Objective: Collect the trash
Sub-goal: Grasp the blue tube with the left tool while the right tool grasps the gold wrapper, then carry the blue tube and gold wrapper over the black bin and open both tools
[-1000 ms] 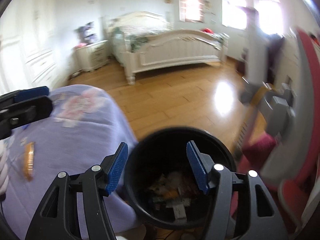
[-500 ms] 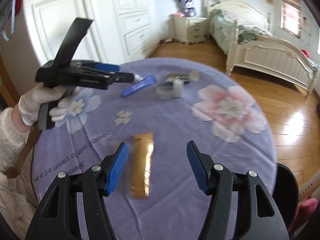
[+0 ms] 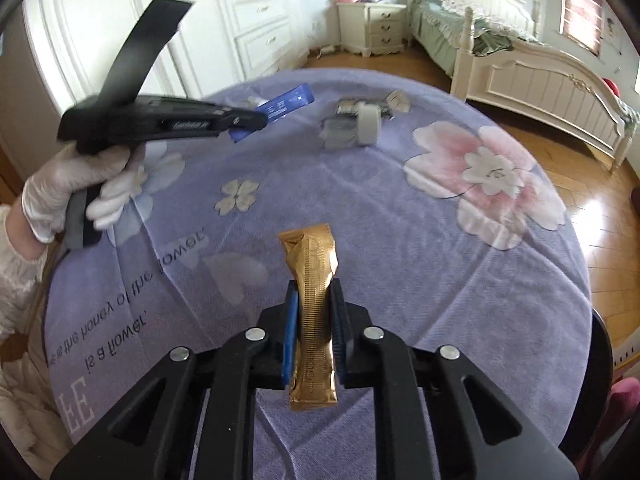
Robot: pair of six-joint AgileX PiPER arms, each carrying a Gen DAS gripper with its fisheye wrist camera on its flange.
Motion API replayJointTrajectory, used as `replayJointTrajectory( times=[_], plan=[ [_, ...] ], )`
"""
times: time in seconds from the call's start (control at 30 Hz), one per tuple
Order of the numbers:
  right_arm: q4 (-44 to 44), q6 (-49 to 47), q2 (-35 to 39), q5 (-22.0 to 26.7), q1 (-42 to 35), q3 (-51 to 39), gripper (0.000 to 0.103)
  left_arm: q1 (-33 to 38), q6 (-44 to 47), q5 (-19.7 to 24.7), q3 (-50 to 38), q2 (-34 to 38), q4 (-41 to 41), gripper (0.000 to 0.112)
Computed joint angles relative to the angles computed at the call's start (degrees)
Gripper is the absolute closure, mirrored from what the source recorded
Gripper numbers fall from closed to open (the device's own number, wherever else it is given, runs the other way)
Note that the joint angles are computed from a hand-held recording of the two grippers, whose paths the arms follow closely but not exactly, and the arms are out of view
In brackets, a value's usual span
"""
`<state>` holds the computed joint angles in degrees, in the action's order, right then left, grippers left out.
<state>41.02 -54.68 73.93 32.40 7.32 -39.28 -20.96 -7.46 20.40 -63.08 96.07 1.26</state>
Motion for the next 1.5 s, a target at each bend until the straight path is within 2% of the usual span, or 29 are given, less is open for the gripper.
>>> replayJointTrajectory(
  times=[0.2, 0.37, 0.47, 0.63, 0.87, 0.97, 1.27, 1.4, 1.47, 1.5],
  plan=[
    [18.9, -19.2, -7.6, 8.4, -19.2, 2.6, 0.088, -10.1, -5.3, -0.1, -2.5, -4.6, 0.6, 0.108],
    [26.9, -27.1, -8.4, 15.7, -35.8, 1.6, 0.088, -19.8, -10.4, 1.4, -11.6, 0.8, 2.7, 0.108],
    [28.1, -30.5, -8.3, 17.5, -45.3, 1.8, 0.088, -24.9, -12.4, 2.3, -17.9, 5.9, 3.9, 0.108],
    [28.8, -35.5, -6.6, 15.3, -52.9, 2.1, 0.088, -31.2, -13.9, 5.3, -29.7, 14.7, 5.8, 0.108],
    [32.0, -43.7, -1.3, 11.2, -58.4, 3.2, 0.088, -34.8, -11.7, 10.4, -42.8, 24.8, 4.3, 0.108],
    [34.0, -46.5, 0.8, 8.3, -57.9, 3.6, 0.088, -35.5, -10.2, 13.2, -48.1, 28.4, 3.3, 0.108],
    [35.8, -51.7, 5.2, 8.5, -61.3, 3.6, 0.088, -36.2, -7.5, 20.3, -60.9, 36.7, 1.8, 0.108],
    [36.3, -52.5, 6.2, 7.5, -61.5, 3.5, 0.086, -36.7, -7.0, 25.6, -70.1, 42.0, 2.0, 0.106],
    [36.3, -52.4, 6.2, 6.7, -61.2, 3.4, 0.081, -37.2, -8.6, 27.6, -72.9, 43.4, 4.4, 0.095],
    [36.3, -52.5, 6.2, 6.3, -61.1, 3.4, 0.076, -37.3, -9.2, 28.5, -73.9, 43.9, 5.1, 0.078]
  ],
)
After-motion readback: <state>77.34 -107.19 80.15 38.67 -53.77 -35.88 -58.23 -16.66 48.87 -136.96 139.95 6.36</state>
